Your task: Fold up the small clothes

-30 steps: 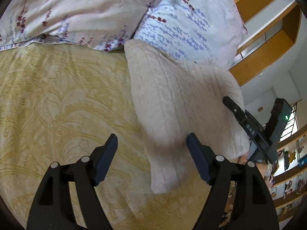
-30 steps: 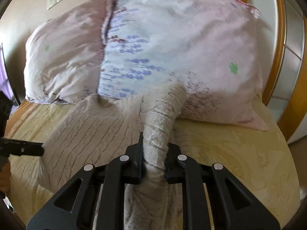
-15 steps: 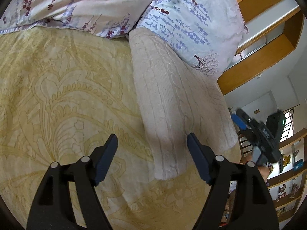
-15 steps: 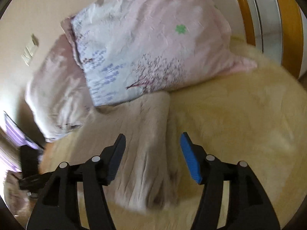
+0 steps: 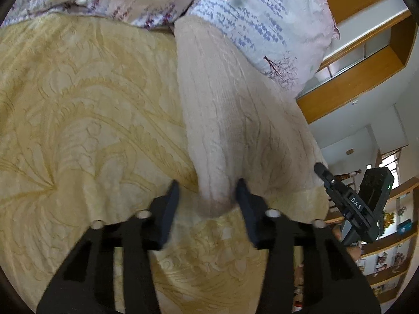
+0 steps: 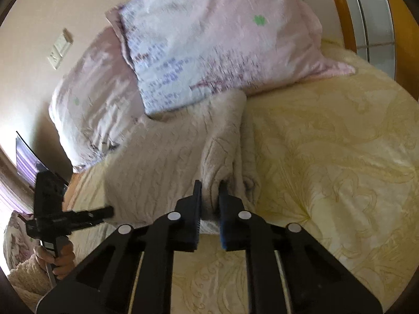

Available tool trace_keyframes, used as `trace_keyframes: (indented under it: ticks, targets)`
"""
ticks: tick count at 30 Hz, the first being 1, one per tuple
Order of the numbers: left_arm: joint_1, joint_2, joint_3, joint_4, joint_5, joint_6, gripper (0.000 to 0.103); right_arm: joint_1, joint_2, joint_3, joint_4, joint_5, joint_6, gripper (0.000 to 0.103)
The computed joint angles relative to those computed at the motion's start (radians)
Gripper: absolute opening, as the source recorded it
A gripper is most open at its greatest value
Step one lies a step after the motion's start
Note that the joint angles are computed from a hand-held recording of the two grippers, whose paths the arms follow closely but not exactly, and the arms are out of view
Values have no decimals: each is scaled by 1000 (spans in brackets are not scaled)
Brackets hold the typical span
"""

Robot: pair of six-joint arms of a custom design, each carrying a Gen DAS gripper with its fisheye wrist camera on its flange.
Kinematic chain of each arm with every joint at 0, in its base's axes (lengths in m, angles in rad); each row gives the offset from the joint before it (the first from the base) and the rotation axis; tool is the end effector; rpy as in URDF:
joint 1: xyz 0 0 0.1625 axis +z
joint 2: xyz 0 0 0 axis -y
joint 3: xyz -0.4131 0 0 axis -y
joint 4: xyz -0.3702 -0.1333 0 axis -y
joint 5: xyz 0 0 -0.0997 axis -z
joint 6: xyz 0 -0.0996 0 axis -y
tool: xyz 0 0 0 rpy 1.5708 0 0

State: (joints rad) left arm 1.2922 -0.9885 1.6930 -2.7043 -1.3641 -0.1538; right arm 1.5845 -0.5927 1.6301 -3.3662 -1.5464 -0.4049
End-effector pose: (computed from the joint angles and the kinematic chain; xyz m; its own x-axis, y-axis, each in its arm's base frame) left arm -0.0283 -0.6580 0.2206 -0.9914 0.0509 -0.1207 0.0994 0.8927 -0.4396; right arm 0.1449 -0.6698 0.0707 -0.9147 -0.3141 0.2545 -0.4028 0.6554 -0.6389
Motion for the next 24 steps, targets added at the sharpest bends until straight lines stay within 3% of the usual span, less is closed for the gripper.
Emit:
trace_keyframes:
  ticks: [3, 5, 8, 11, 12, 13, 14, 16, 19, 24]
  targets:
    - [-3, -6, 10, -2, -7, 33, 17, 5, -7, 22, -52, -21, -7, 10]
    - [-11, -10, 27, -18, 11, 60, 16, 9, 3, 8, -25, -98, -1, 9]
    - [-19, -10, 30, -4, 37, 78, 17, -1, 20, -21, 45, -146, 29, 10]
    - [-26, -24, 21, 32, 49, 92, 25, -2, 0, -26, 99, -117, 43, 11]
    - [-28, -32, 20, 33, 50, 99, 37, -1, -10, -27, 116, -103, 49, 13]
    - [-28, -40, 15, 28, 50, 104, 56, 0, -18, -32, 131, -95, 59, 24]
    - [-27, -43, 8, 15, 51, 102, 64, 3, -26, -48, 152, -82, 77, 42]
    - [-20, -36, -21, -2, 46, 94, 71, 4, -26, -93, 190, -47, 114, 67]
    - [2, 16, -132, 47, 24, 36, 75, 8, 12, -225, 306, -5, 186, 68]
    - [28, 127, -317, 135, 46, -50, 75, 20, 143, -537, 546, -37, 296, 62]
